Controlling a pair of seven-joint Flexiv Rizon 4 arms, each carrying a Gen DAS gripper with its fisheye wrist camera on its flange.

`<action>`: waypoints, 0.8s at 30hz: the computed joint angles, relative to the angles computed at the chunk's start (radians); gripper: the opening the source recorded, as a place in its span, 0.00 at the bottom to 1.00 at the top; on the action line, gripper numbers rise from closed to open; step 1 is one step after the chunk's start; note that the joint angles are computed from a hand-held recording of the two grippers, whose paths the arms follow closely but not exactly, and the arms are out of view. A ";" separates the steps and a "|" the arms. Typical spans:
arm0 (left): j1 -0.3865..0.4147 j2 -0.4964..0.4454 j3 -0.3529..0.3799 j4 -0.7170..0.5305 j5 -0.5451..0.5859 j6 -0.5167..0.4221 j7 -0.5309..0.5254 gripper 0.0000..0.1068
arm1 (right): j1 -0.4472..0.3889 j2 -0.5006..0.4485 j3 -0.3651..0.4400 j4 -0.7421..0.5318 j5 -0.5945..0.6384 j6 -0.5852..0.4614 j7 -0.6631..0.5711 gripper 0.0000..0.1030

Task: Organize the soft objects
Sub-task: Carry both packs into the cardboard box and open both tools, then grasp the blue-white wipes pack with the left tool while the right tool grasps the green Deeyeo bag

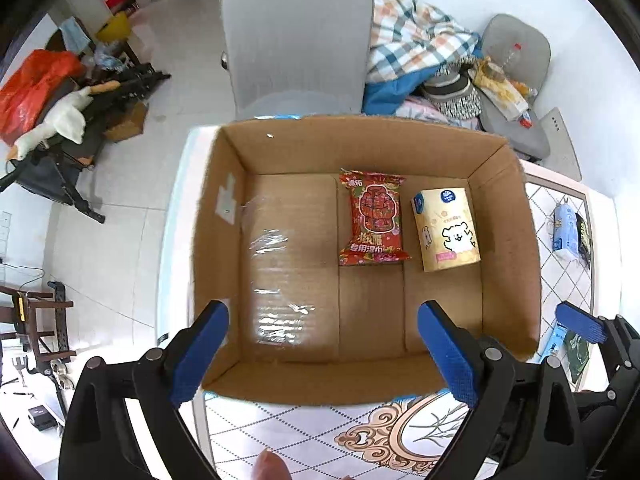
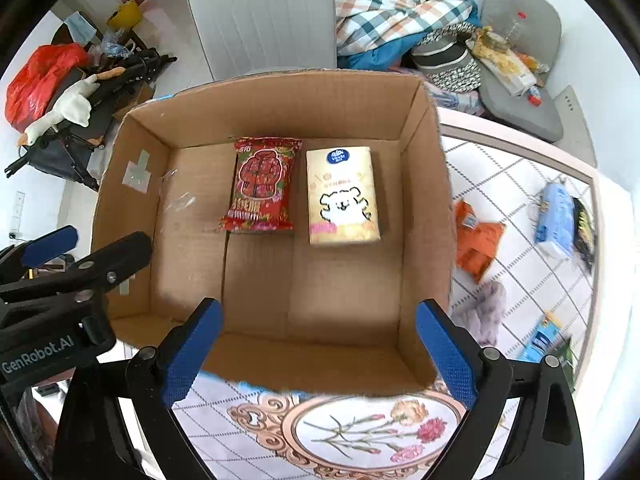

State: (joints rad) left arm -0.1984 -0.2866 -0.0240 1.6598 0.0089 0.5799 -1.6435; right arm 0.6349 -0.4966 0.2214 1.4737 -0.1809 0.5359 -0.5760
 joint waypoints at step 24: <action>-0.078 0.215 -0.106 0.061 0.035 -0.065 -0.022 0.91 | -0.052 0.444 0.080 0.385 0.026 0.110 0.159 0.96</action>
State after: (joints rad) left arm -0.2763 -0.0720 -0.1301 1.7204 0.0443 0.5149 -1.6655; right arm 0.5830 -0.0527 0.3012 1.8587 -0.1548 0.6461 -0.4169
